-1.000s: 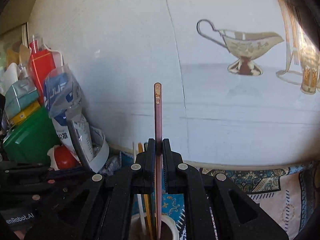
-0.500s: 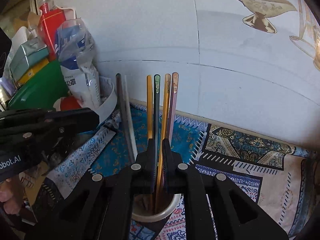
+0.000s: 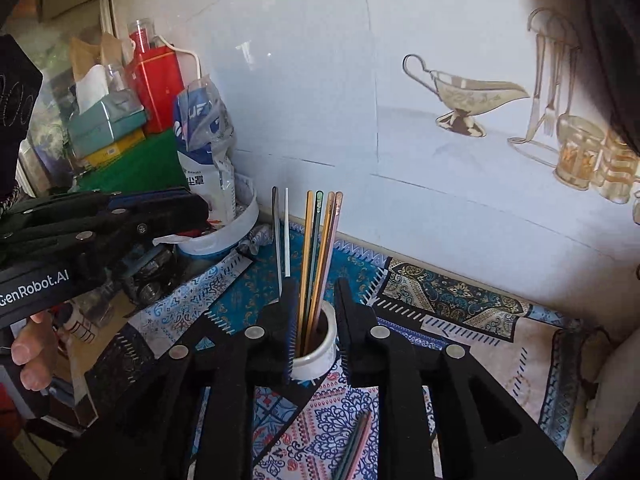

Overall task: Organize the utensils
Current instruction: 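Move both tools back down to the remaining green and pink sticks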

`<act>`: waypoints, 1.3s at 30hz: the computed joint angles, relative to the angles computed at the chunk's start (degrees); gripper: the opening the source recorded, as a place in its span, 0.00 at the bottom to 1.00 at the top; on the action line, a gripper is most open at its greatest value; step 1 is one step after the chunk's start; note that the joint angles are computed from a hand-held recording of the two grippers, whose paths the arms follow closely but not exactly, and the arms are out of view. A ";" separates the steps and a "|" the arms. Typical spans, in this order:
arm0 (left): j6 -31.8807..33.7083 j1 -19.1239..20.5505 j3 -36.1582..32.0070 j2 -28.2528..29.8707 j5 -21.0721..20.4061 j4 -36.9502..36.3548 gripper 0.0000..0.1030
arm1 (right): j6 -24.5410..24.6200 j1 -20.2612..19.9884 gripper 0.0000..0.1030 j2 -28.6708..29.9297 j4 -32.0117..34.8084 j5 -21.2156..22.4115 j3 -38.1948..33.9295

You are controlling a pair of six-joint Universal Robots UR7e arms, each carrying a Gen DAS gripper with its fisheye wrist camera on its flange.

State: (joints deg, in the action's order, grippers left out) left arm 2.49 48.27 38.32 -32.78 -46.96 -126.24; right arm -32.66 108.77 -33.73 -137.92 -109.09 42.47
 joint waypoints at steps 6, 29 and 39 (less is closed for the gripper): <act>-1.59 -2.61 5.90 -1.88 -0.12 -1.98 0.45 | -0.46 -0.66 0.38 -6.59 -5.31 -0.87 9.78; -24.07 2.28 13.88 2.81 -4.90 20.65 0.42 | 4.95 -7.23 0.44 -15.74 -0.13 -12.97 27.41; -25.49 3.79 14.48 3.81 -11.29 21.97 0.18 | 7.25 -9.13 0.44 -16.79 1.78 -12.93 31.78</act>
